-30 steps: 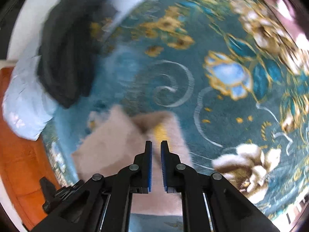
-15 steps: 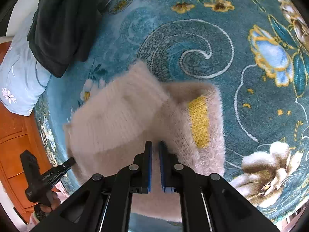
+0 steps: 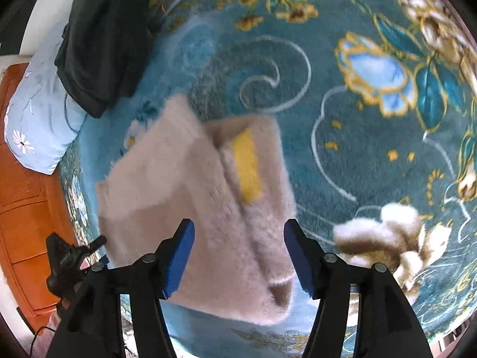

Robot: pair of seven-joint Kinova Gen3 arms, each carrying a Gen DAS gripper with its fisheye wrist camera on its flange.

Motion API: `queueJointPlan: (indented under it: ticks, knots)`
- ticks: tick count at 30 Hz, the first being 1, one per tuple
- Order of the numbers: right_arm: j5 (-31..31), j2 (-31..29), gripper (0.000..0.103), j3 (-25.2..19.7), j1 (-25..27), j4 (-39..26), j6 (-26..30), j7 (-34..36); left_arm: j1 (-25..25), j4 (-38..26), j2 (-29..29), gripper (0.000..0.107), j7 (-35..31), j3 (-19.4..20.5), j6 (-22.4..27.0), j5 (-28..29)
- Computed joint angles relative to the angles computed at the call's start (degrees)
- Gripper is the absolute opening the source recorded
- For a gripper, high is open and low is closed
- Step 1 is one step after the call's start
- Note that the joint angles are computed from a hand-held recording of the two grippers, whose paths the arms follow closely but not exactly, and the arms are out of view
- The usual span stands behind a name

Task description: Fold clothes

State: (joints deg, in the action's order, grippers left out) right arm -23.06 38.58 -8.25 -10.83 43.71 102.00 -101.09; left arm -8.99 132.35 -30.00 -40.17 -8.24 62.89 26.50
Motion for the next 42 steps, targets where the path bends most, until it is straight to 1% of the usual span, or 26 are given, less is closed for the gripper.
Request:
queueJointPlan:
  ticks: [3,4,5,6,8,11,12,15,19,20,21,22,23,24,25,27,30,34,35,39,42]
  knots:
    - [0.0,-0.5,0.066,0.3,0.8,2.3,-2.4,0.5,2.1,0.3,3.2,0.072,-6.6,-2.7,-0.5,0.5]
    - [0.0,-0.5,0.07,0.3,1.0,2.6,-2.9,0.7,2.0,0.6,3.3,0.072,-8.5,-3.6,-0.8,0.8]
    - [0.0,-0.4,0.079,0.3,1.3,2.8,-3.2,1.0,1.7,1.0,3.3,0.074,-9.9,-4.1,-1.3,1.2]
    - [-0.5,0.0,0.081,0.1,1.7,3.0,-3.2,1.2,1.3,1.5,3.2,0.076,-11.1,-4.4,-1.9,1.7]
    - [-1.9,1.1,0.081,-0.4,2.5,3.3,-3.0,1.4,1.1,2.7,4.4,0.078,-14.0,-5.2,-3.3,3.2]
    - [-3.3,2.5,0.081,-1.0,2.9,3.2,-2.9,1.8,0.7,5.1,6.7,0.079,-19.2,-6.5,-5.9,7.5]
    - [-3.4,2.9,0.081,-1.1,2.7,2.8,-2.8,1.9,0.2,5.7,7.0,0.079,-20.1,-6.3,-6.7,8.5]
    - [-3.6,4.1,0.081,-1.2,2.1,1.2,-1.9,1.7,-0.9,7.0,7.5,0.079,-21.8,-5.3,-8.7,10.9]
    - [-3.5,5.4,0.081,-1.1,1.4,-1.5,0.1,0.5,-1.6,7.6,8.3,0.079,-22.3,-4.2,-9.9,13.0]
    - [-3.5,5.7,0.08,-1.1,1.3,-2.1,0.6,0.0,-1.6,7.7,8.7,0.078,-22.3,-4.0,-10.2,13.7]
    - [-3.4,6.0,0.074,-1.0,1.0,-2.9,1.3,-0.7,-1.5,7.7,9.3,0.071,-22.5,-3.6,-10.7,14.6]
    - [-3.2,6.2,0.072,-0.9,0.7,-3.8,2.2,-1.7,-1.3,7.2,9.9,0.067,-22.5,-2.8,-11.0,14.9]
    - [-3.0,6.1,0.067,-0.7,0.4,-4.4,2.6,-2.6,-1.2,6.3,10.6,0.063,-21.6,-1.7,-10.9,14.3]
    - [-2.8,6.0,0.06,-0.6,0.2,-4.8,2.9,-3.4,-1.0,5.2,11.0,0.057,-20.6,-0.8,-10.5,13.4]
    - [-2.6,5.9,0.057,-0.5,0.0,-5.3,3.3,-4.2,-0.8,4.0,11.4,0.054,-19.6,0.0,-9.9,12.5]
    - [-2.0,5.3,0.045,-0.4,-0.4,-5.9,3.8,-5.1,-0.1,1.5,12.2,0.043,-17.7,1.4,-8.5,10.4]
    - [-2.7,4.4,0.036,-0.7,-0.1,-6.2,4.3,-7.0,1.3,-3.1,13.6,0.033,-15.2,3.1,-5.5,7.1]
    - [-3.6,3.1,0.031,-1.1,0.0,-7.5,5.2,-8.8,3.0,-9.2,14.2,0.029,-12.0,5.0,-1.8,3.4]
    - [-3.8,2.9,0.031,-1.3,-0.2,-8.0,5.3,-9.1,3.3,-10.4,13.9,0.028,-11.6,5.0,-0.9,2.6]
    - [-4.5,0.5,0.029,-1.7,-0.2,-9.2,5.9,-9.6,5.0,-16.4,12.2,0.027,-6.6,7.8,1.9,-1.0]
    - [-5.0,-1.9,0.029,-1.9,-0.2,-8.7,5.5,-9.8,6.2,-19.3,10.4,0.027,-3.2,8.7,3.5,-2.7]
